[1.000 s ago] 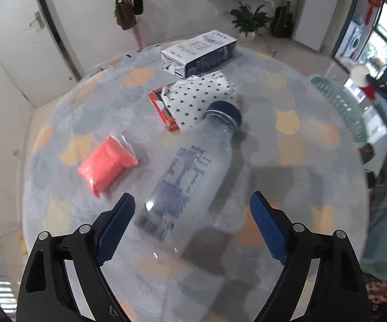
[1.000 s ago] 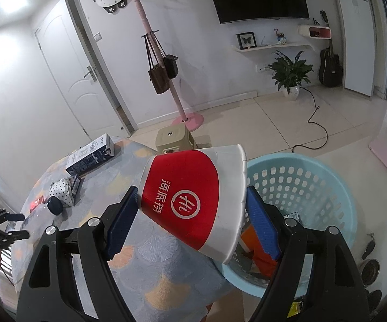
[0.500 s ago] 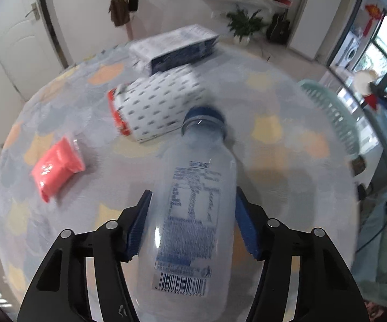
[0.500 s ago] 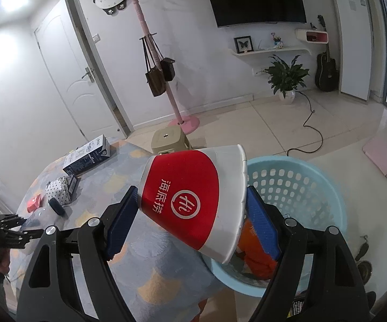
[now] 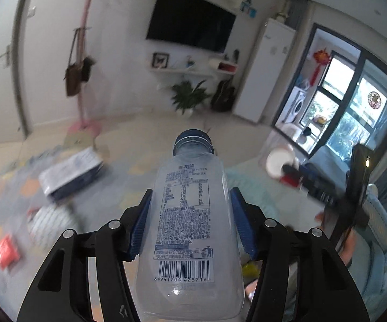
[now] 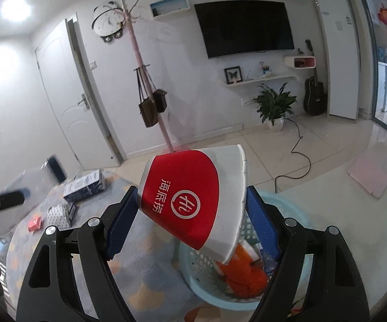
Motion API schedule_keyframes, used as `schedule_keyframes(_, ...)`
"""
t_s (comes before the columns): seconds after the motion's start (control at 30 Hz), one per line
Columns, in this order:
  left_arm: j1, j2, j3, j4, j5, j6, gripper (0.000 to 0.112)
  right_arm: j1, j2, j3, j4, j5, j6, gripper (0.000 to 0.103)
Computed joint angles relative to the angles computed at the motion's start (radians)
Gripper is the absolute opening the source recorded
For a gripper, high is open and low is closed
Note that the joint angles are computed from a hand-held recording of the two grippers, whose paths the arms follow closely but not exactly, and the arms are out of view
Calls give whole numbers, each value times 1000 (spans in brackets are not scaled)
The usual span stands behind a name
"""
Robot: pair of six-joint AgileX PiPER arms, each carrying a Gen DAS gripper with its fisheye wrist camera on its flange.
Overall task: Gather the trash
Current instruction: 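Carry the bottle and cup over the basket and open both tools to drop them, then return to the table and grasp the pink bag with the left tool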
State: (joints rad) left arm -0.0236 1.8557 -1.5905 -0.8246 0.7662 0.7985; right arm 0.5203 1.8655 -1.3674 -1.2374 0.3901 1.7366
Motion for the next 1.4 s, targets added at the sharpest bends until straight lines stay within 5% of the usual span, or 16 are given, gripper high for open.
schedule_keyframes(0.13,-108,110,-147,47,-11,-146,55,-37,1,4,80,17,-59,76)
schedule_keyframes(0.3,-225,288,-295,161,-55,-315,55,-130,55,-7,359,-24,-253,76)
schedule_keyframes(0.43,-253,449,-432,146,29,-407,55,-165,117,-53,506,29,-351,76)
schedule_keyframes(0.67,-279,576,-574,213,96,-485,63,-226,177,-69,724,-16,-532,77)
schedule_keyframes(1.1,-235,401,-319,85,-31,-311,70,-196,142,-36,670,-47,-477,77)
schedule_keyframes(1.4,-53,131,51,-227,-75,50,70,-29,121,-160,487,12,-424,76)
